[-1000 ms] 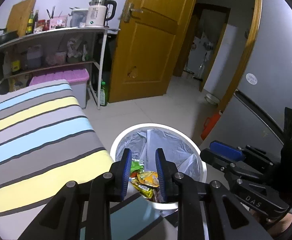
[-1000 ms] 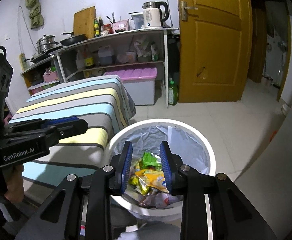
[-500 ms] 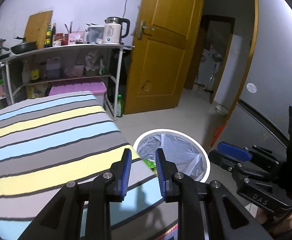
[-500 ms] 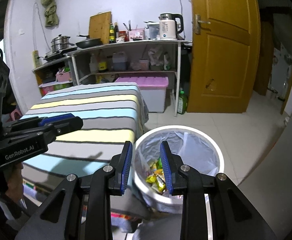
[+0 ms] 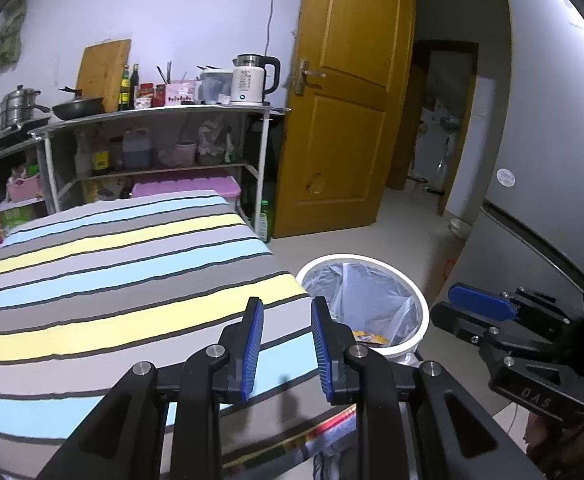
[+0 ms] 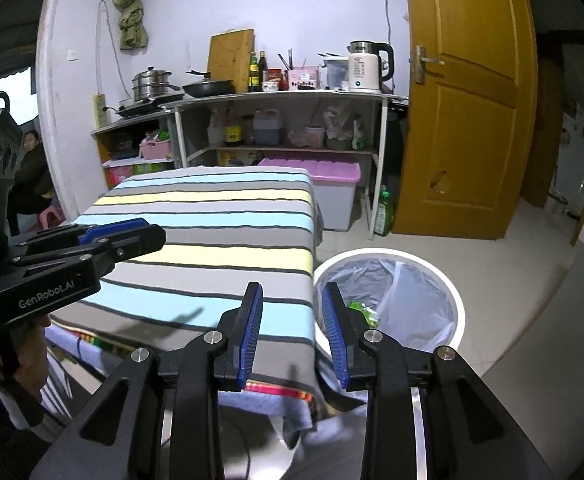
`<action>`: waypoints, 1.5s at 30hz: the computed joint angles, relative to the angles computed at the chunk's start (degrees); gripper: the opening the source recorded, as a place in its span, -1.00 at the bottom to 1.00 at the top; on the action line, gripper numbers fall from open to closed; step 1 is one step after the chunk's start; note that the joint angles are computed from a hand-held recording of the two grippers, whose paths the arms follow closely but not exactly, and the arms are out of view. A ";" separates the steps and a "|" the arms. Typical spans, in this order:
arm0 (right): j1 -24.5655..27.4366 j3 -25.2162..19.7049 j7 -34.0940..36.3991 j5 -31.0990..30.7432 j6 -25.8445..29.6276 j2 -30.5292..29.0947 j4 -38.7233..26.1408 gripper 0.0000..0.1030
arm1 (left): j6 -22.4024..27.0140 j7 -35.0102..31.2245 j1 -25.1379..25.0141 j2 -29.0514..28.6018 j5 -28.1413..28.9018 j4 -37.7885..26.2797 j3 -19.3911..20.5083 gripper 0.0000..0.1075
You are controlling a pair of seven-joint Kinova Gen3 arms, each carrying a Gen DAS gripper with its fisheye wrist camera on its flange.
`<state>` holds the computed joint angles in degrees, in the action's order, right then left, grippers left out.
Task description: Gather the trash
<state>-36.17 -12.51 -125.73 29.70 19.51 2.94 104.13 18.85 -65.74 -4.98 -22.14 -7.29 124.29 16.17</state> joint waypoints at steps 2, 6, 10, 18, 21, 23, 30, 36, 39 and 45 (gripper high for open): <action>-0.16 -0.17 -0.55 0.46 -0.30 -0.63 0.69 -0.37 | 0.69 0.70 -0.78 -1.10 -0.17 0.40 0.76 -0.55; 0.52 -0.78 -0.49 -0.13 -1.13 -1.75 2.09 -0.37 | 1.68 2.00 -2.19 -3.02 -0.71 1.32 2.61 -0.55; 1.39 -1.24 0.44 -1.23 -1.50 -1.97 2.39 -0.37 | 2.47 2.96 -3.07 -4.34 -0.85 1.88 3.65 -0.55; 2.44 -1.69 0.43 -1.43 -1.91 -2.07 2.65 -0.36 | 3.32 4.58 -5.26 -5.74 -1.83 2.47 5.66 -0.55; 2.53 -1.66 1.12 -2.04 -1.74 -2.05 2.54 -0.36 | 3.29 4.85 -5.34 -5.72 -1.88 2.48 5.96 -0.55; 2.52 -1.66 0.94 -1.89 -1.73 -2.12 2.61 -0.36 | 3.15 4.85 -5.10 -5.67 -1.85 2.51 5.70 -0.55; 2.65 -1.61 1.64 -2.57 -1.65 -2.11 2.56 -0.36 | 3.24 4.66 -4.59 -5.52 -1.82 2.43 5.04 -0.55; 2.75 -1.59 2.04 -2.95 -1.58 -2.03 2.58 -0.36 | 3.54 5.03 -5.20 -5.29 -1.95 2.09 5.37 -0.55; 2.88 -1.47 3.28 -3.99 -1.61 -1.92 2.54 -0.36 | 3.39 5.49 -5.63 -5.12 -2.19 2.08 5.74 -0.55; 2.44 -1.31 2.03 -2.82 -1.59 -1.76 2.59 -0.36 | 3.05 6.29 -6.16 -4.53 -2.57 2.11 6.22 -0.55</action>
<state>-33.73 -13.82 -123.69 26.88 17.92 1.19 106.71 21.90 -59.45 -11.14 -26.66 -9.86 126.41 22.38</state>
